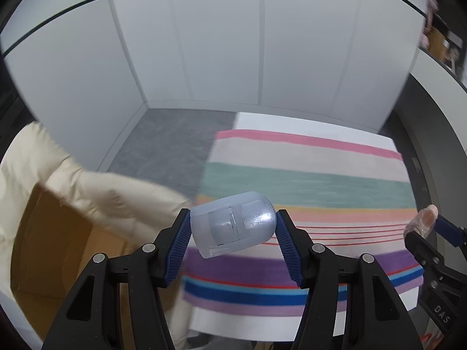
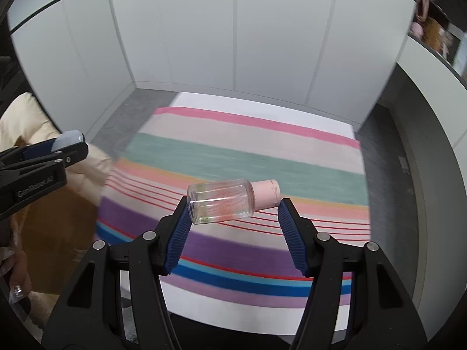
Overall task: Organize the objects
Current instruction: 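Carry the blue compact with the left tool while the right tool carries the perfume bottle to the box, then open both tools to drop the compact and perfume bottle into the box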
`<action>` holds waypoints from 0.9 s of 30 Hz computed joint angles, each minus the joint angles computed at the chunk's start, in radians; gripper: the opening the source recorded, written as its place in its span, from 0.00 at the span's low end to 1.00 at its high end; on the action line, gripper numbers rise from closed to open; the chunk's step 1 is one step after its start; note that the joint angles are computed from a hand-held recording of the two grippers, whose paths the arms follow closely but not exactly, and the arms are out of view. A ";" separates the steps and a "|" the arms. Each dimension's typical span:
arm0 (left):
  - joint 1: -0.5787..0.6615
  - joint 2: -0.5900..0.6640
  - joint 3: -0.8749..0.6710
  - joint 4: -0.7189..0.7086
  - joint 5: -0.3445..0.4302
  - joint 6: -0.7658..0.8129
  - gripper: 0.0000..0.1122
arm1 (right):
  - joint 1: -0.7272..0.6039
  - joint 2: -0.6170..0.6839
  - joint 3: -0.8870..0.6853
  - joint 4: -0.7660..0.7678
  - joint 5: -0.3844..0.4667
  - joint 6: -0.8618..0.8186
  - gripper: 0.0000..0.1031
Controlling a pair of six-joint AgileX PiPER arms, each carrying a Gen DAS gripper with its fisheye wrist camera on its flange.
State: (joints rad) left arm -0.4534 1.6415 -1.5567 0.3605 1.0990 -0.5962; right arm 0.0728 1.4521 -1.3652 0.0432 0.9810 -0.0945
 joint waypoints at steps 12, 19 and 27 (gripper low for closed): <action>0.548 -0.310 0.292 -0.138 -0.058 0.280 0.53 | 0.558 0.179 -0.226 -0.200 0.051 0.333 0.61; 0.937 -0.335 0.315 -0.273 -0.050 0.518 0.53 | 0.815 0.400 -0.484 -0.212 0.116 0.391 0.61; 1.050 -0.272 0.274 -0.359 -0.013 0.621 0.58 | 0.920 0.534 -0.627 -0.169 0.165 0.370 0.80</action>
State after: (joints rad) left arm 0.5964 1.3695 -1.2826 0.0013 1.0863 0.0252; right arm 0.9928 1.9866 -1.9919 -0.1258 1.1458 0.2751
